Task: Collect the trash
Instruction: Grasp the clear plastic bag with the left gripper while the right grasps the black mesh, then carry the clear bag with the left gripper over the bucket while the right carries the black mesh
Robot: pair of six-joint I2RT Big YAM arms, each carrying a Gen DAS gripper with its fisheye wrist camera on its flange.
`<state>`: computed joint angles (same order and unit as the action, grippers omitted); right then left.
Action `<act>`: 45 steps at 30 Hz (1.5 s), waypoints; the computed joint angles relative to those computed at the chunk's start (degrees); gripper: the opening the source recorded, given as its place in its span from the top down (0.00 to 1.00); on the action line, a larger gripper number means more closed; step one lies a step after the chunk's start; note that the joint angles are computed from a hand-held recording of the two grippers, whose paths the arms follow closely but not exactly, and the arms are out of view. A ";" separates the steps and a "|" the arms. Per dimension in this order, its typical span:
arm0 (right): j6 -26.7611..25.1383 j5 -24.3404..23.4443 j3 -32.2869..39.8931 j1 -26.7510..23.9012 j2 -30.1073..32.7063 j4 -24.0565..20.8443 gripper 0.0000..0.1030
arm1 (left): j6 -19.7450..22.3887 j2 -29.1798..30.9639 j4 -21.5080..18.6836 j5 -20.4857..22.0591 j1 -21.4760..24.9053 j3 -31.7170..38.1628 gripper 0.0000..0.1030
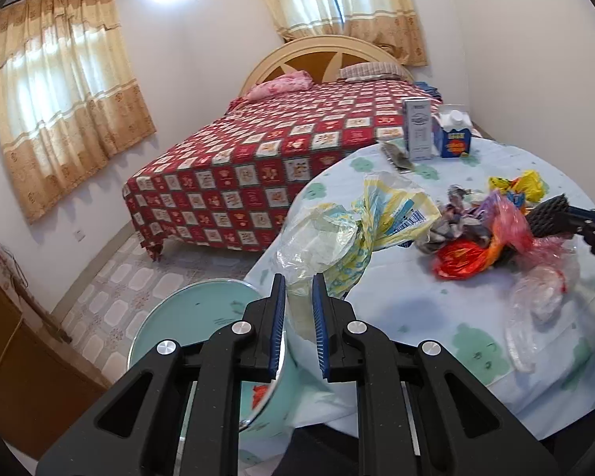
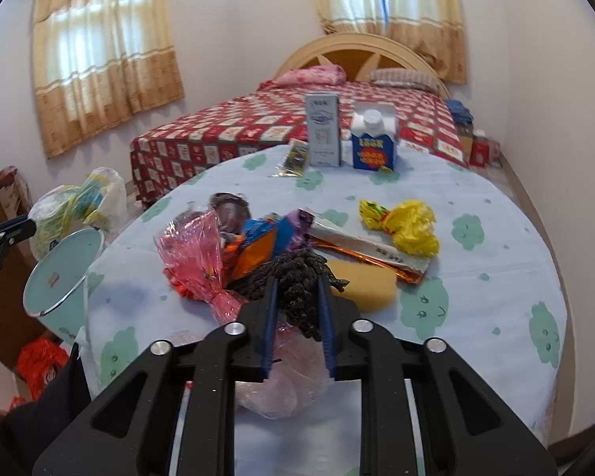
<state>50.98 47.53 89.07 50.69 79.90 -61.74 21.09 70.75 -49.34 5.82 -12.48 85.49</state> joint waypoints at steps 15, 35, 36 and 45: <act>-2.04 12.17 5.90 1.65 -0.29 -1.34 0.87 | -2.20 -0.37 1.00 -0.35 2.14 1.16 0.86; -18.58 3.33 15.76 -1.11 9.03 10.64 0.87 | -1.58 1.79 1.05 -1.61 9.97 2.13 0.86; -19.12 2.71 16.37 -1.25 9.62 10.97 0.87 | -1.57 1.80 1.08 -1.73 10.11 2.08 0.86; -22.03 -2.54 20.56 -2.31 14.15 12.60 0.87 | -1.38 2.58 0.97 -3.48 12.07 2.20 0.86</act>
